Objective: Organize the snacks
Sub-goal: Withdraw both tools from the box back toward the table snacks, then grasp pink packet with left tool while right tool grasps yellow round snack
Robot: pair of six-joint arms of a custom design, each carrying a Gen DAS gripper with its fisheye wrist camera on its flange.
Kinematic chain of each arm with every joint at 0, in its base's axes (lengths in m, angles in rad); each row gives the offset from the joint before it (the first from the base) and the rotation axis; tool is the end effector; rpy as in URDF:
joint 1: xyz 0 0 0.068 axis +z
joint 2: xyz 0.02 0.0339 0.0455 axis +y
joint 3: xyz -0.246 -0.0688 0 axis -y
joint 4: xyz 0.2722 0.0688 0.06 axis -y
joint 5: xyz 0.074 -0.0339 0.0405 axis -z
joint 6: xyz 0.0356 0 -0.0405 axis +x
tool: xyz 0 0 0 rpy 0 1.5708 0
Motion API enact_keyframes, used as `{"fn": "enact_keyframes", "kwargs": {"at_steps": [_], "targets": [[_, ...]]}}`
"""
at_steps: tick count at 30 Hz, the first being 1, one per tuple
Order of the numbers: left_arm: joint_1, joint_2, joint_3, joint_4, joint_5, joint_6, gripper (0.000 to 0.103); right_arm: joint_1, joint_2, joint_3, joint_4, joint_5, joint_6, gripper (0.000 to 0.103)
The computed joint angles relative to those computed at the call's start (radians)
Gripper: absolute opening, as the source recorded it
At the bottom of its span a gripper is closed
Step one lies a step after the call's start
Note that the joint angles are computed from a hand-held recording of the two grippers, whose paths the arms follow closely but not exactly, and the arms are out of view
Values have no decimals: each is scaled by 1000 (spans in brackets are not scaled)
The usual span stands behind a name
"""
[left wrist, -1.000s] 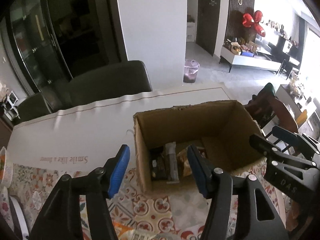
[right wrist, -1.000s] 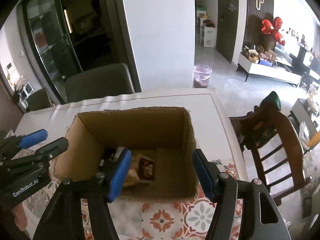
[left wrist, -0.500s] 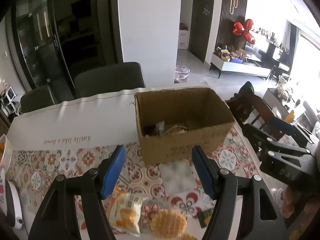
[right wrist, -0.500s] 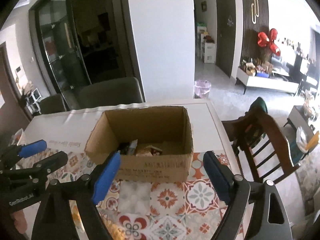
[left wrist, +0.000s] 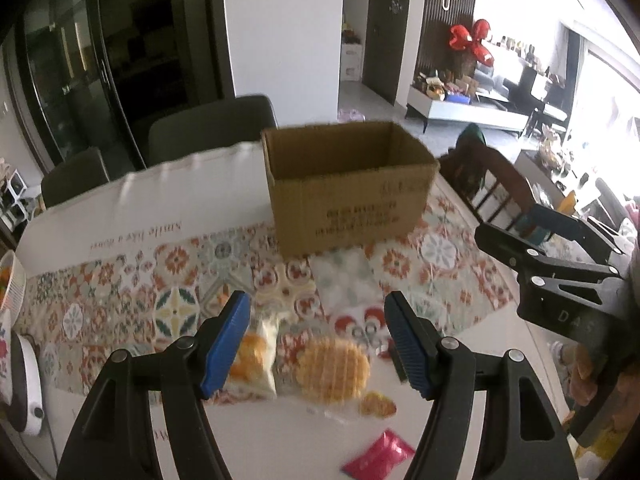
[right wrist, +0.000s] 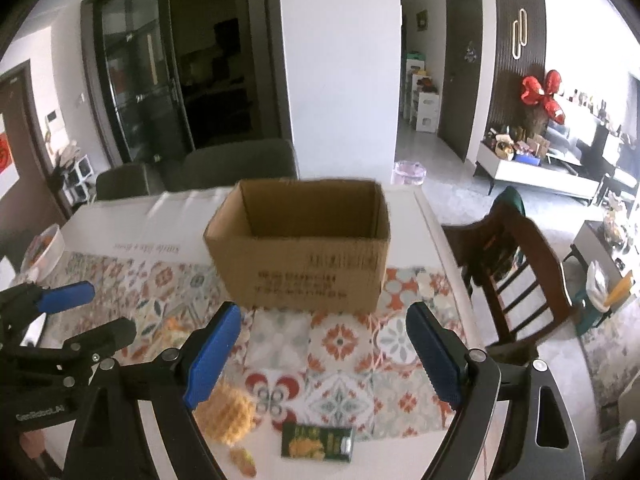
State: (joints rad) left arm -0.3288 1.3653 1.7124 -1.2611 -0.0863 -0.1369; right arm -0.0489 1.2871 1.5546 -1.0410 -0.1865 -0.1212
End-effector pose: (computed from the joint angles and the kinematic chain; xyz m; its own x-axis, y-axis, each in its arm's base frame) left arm 0.2586 -0.0850 0.4166 -0.7796 0.1223 -0.6142 0.1671 0.9858 -0.0157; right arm 0.2758 -0.0069 0.4033 -0.6825 -0.0855 -0.7259 -0.1682 0.9849 0.0421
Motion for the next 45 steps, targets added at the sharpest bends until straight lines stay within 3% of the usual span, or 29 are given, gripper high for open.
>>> {"fn": "enact_keyframes", "kwargs": {"at_steps": [9,24,31,37,40,45], "targets": [[-60,-155,-209,-17,-15,2,69,-1,-142,-192,-56,-3,-43,85],[-181,-335,-527,-40,49,73,68,56,-321,-459,-146,-24,-185,85],[-179,-347,-652,-8,185,107,65,93,-323,-541,-155,-75,-245,84],[-199,-327,-734,40,230,105,65,117,-308,-614,-141,-74,-283,84],[-190,-311,-765,70,255,98,65,115,-292,-632,-126,-86,-294,78],[-196,-299,-802,113,246,76,65,135,-229,-638,-65,-106,-291,78]]}}
